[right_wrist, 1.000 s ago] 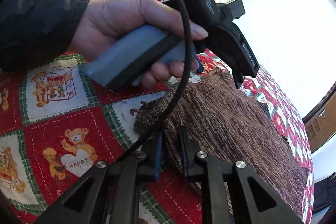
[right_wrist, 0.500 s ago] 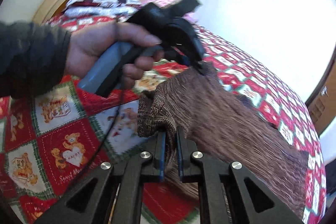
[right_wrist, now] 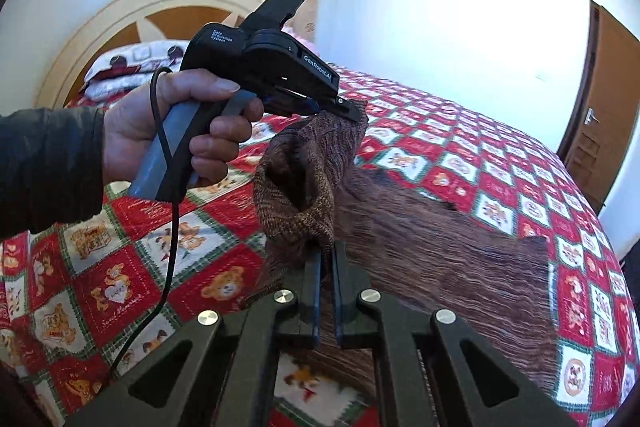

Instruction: Fold small clothes

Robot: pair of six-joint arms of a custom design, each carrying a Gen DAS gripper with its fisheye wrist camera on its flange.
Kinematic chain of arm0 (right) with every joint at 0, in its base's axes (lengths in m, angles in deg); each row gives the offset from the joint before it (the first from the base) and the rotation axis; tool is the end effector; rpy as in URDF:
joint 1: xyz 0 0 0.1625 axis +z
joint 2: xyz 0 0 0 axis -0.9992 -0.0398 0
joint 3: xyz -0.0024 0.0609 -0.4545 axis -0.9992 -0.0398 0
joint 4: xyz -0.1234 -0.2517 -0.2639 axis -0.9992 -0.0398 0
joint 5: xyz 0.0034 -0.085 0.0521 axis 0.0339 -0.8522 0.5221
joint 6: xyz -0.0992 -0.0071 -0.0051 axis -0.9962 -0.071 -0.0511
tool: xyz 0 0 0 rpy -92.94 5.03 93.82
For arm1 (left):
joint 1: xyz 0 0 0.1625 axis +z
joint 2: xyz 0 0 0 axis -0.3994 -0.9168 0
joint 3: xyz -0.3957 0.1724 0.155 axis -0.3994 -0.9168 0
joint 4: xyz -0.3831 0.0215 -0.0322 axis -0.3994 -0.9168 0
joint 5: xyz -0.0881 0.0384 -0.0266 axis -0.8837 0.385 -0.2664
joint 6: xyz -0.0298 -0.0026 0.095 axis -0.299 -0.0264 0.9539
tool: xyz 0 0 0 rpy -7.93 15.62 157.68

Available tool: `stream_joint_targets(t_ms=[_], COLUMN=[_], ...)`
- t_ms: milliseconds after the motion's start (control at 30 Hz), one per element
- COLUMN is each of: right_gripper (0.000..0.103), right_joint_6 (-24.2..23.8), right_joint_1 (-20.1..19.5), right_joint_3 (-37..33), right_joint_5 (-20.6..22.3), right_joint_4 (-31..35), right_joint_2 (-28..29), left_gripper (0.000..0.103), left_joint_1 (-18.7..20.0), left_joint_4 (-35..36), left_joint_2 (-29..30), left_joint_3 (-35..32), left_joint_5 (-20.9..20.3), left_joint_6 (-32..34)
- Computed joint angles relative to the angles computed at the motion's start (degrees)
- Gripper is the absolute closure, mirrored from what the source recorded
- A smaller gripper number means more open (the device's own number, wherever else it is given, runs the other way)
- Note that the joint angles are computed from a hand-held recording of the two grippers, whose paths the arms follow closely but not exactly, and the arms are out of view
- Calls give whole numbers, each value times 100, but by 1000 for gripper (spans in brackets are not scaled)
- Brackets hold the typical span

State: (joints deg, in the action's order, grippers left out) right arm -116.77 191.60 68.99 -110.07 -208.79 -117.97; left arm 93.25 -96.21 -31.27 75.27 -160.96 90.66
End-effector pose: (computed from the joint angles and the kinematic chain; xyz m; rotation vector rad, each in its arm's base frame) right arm 0.2332 -0.5069 0.0764 1.2367 -2.1427 0.8724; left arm -0.0876 -0.6749 0.2272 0.4675 2.8626 -0.9946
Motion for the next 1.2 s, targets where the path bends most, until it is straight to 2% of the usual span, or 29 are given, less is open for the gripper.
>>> stream_joint_targets(t_ms=[467, 800, 1200], right_gripper=[99, 99, 99], right_joint_6=[777, 1587, 2250], right_joint_1=[-495, -1166, -1827], right_joint_3=[440, 849, 1084], right_joint_5=[260, 368, 565], right_joint_4=[134, 340, 886], right_joint_2=[-985, -1562, -1930], left_gripper=[94, 94, 94], left_joint_1=[-594, -851, -1088], left_joint_4=[311, 894, 1470], left_joint_2=[702, 1493, 2189], left_joint_3=[-672, -1301, -1804], left_joint_5=[-83, -108, 210], left_joint_6=[37, 67, 62])
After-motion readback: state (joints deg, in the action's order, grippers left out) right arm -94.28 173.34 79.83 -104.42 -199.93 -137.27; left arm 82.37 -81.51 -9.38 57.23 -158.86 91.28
